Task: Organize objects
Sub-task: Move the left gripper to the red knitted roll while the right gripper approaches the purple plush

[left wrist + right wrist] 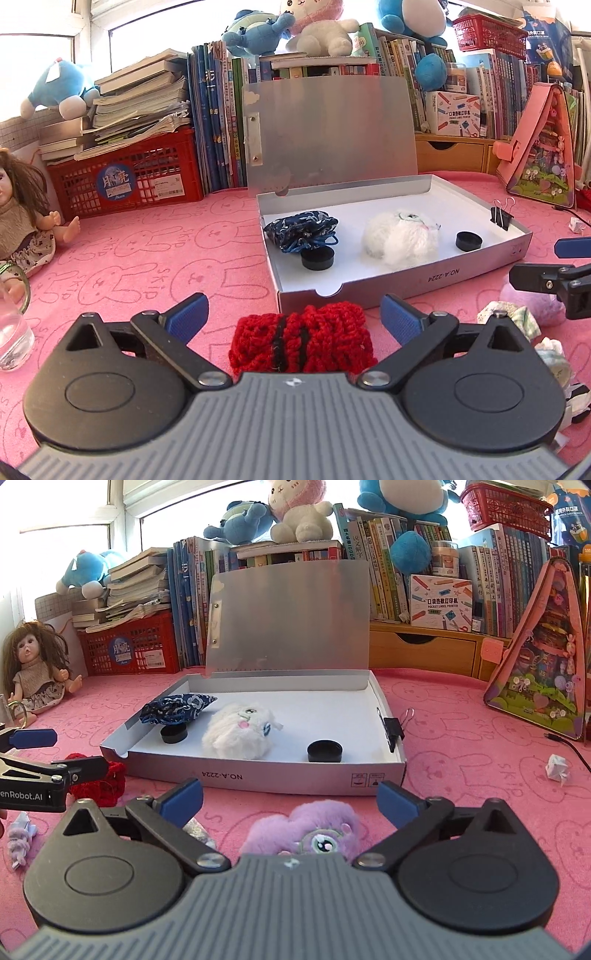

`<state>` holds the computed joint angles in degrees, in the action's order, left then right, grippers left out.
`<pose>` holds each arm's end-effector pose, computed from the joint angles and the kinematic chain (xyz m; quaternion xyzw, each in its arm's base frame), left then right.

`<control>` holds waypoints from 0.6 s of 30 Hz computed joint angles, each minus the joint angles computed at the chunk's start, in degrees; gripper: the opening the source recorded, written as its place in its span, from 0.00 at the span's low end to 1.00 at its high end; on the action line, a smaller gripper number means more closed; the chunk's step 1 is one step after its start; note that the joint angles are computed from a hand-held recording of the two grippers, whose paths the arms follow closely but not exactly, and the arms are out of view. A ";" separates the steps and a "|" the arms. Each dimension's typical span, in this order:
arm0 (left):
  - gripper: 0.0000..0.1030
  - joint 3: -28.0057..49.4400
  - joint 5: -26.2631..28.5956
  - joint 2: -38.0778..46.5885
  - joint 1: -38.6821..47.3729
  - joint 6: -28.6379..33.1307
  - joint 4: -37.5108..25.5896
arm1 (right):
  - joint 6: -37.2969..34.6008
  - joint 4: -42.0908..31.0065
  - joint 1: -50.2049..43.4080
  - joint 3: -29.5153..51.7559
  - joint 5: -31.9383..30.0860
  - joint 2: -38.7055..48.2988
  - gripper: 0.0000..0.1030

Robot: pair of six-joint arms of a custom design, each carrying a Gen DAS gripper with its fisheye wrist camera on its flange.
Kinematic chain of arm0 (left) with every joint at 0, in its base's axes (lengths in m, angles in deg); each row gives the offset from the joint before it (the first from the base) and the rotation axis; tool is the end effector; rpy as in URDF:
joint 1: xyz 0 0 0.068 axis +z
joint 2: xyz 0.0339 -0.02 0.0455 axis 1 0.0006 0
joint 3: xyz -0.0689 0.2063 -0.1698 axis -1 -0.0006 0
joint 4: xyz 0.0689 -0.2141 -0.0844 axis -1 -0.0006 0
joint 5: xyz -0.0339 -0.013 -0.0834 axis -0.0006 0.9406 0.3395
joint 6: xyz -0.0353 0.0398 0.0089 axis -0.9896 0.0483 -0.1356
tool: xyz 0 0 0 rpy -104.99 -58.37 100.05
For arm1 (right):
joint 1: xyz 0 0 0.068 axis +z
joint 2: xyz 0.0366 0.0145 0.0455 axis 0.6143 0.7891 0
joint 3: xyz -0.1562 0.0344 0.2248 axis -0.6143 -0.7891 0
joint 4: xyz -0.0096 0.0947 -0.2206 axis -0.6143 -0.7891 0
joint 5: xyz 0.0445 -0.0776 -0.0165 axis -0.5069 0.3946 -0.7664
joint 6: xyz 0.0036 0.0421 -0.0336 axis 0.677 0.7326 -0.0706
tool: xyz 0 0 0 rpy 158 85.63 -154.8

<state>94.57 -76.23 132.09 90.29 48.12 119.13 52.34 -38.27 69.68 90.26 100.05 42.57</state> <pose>0.2473 -0.0020 0.1313 0.0886 0.8530 0.0004 0.5143 0.2414 0.1378 0.1246 -0.0618 0.8603 0.0779 0.5001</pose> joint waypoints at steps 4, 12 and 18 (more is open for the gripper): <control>0.98 -1.51 -0.62 2.02 -0.39 0.71 3.71 | 0.76 0.13 -0.69 -0.28 -0.32 1.36 1.00; 0.98 1.92 0.47 4.66 0.24 -2.12 -2.47 | 1.46 -2.37 -1.68 1.44 -1.62 3.86 1.00; 0.98 4.70 0.19 5.99 0.51 -2.90 -7.00 | 2.99 -8.46 -2.41 4.52 -2.41 4.79 1.00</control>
